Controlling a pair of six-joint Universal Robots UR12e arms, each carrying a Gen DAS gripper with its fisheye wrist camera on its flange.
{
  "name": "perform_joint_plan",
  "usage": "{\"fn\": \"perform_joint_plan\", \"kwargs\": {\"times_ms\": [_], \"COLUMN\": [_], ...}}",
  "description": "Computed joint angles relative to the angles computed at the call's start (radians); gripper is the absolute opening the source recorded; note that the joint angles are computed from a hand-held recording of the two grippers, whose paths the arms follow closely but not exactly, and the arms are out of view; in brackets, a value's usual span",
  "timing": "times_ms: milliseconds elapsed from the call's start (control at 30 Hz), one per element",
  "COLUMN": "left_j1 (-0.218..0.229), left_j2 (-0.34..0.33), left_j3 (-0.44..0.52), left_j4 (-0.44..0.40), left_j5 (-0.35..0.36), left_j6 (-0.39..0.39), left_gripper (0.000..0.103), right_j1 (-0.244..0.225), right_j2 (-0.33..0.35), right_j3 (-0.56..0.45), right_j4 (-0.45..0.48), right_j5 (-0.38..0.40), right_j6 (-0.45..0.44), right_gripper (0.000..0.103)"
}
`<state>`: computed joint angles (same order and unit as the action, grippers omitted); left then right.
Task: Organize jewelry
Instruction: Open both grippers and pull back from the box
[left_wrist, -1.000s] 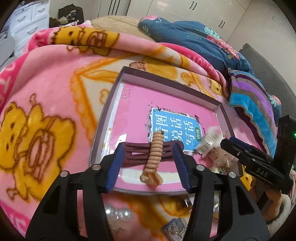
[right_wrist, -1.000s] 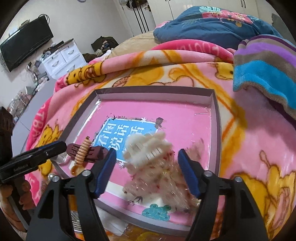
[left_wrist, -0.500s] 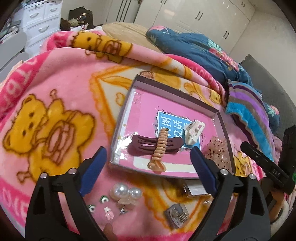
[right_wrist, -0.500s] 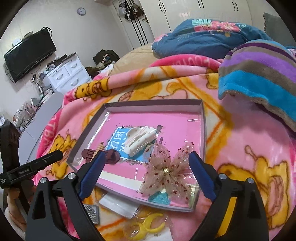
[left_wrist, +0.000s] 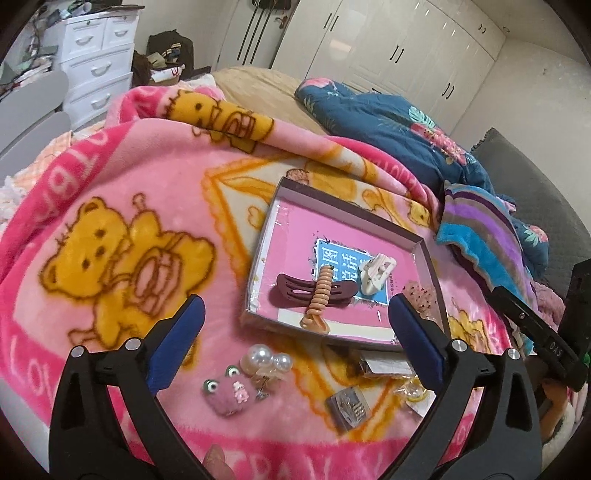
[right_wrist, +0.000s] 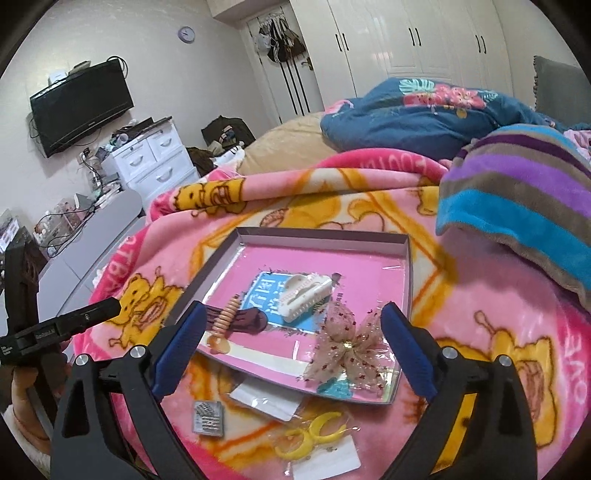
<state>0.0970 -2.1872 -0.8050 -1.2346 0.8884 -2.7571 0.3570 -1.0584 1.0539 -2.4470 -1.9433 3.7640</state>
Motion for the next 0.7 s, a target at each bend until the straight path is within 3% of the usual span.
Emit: {"fn": "perform_joint_plan", "kwargs": {"times_ms": [700], "left_j1": [0.042], "left_j2": [0.084], "left_j3": [-0.129], "left_j4": [0.047], "left_j5": [0.004], "left_j6": [0.035], "left_gripper": [0.094], "right_j1": [0.049], "right_j2": [-0.006], "right_j3": [-0.002], "right_j4": [0.019], "right_j5": [-0.004], "right_j6": [-0.056], "right_gripper": [0.096]}}
